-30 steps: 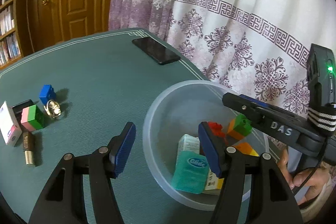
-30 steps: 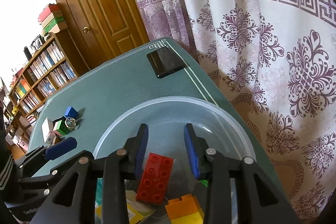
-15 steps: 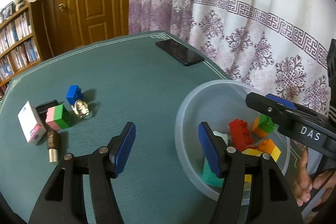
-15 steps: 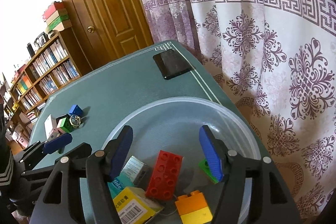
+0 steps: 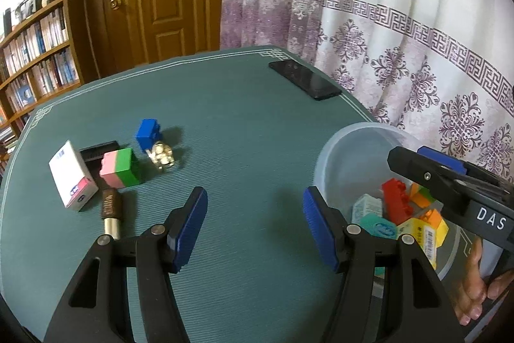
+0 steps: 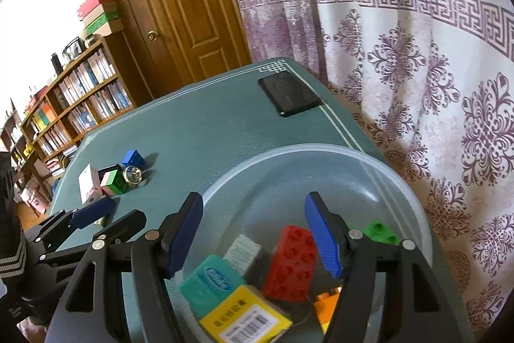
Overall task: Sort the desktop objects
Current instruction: 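Grasp the brown lipstick tube with the left tool while the right tool reaches the gold ring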
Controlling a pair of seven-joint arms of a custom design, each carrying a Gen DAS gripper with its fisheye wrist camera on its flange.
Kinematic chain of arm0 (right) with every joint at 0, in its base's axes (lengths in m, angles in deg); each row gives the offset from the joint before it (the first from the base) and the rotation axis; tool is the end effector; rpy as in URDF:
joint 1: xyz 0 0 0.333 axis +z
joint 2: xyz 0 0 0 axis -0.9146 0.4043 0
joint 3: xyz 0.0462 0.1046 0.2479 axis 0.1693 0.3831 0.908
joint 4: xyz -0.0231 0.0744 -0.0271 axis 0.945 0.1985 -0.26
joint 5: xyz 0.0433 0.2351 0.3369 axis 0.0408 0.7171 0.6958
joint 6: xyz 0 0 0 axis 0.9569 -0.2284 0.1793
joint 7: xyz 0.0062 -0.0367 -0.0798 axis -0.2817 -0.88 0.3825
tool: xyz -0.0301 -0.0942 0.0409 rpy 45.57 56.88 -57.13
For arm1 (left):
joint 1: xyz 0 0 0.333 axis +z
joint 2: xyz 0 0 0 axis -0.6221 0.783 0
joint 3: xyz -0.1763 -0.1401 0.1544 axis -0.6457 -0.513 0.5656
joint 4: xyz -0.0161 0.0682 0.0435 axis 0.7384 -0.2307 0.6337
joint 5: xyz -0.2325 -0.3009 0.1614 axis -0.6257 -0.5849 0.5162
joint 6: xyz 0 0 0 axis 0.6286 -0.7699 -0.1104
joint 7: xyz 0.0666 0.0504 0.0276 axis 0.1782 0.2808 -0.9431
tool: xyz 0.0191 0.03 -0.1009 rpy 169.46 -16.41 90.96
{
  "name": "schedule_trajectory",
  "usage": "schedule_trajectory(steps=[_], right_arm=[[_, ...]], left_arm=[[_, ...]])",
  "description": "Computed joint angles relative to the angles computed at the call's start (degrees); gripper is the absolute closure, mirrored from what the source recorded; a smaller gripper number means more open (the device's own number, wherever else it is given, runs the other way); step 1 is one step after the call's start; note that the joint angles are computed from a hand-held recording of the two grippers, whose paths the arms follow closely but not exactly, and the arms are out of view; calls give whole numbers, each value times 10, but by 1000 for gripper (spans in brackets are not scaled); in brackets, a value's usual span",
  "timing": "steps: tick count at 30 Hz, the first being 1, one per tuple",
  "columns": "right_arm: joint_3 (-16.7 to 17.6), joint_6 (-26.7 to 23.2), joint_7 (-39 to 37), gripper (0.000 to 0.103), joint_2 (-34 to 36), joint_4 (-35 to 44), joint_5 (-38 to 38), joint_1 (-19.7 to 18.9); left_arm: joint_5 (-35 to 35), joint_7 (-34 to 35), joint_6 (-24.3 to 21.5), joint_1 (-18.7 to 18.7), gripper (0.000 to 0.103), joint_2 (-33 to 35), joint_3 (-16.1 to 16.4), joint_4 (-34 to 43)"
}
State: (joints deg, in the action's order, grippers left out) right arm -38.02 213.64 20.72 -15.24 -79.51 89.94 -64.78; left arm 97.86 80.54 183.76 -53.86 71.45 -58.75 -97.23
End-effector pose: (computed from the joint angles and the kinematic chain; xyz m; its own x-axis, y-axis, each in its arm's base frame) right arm 0.6612 0.0095 0.4587 0.4287 -0.8711 -0.2395 -0.6591 -0.1202 -0.7424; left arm 0.6395 -0.2776 0.4906 0.1703 -0.9842 0.0485 -0.6630 -0.1509 -0.7332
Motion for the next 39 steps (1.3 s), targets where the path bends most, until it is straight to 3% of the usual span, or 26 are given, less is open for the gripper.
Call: schedule_trajectory(steps=[39], right_arm=[[23, 6, 12, 29, -34, -52, -77, 83]], left_arm=[[-11, -135, 58, 106, 37, -177, 1, -253]])
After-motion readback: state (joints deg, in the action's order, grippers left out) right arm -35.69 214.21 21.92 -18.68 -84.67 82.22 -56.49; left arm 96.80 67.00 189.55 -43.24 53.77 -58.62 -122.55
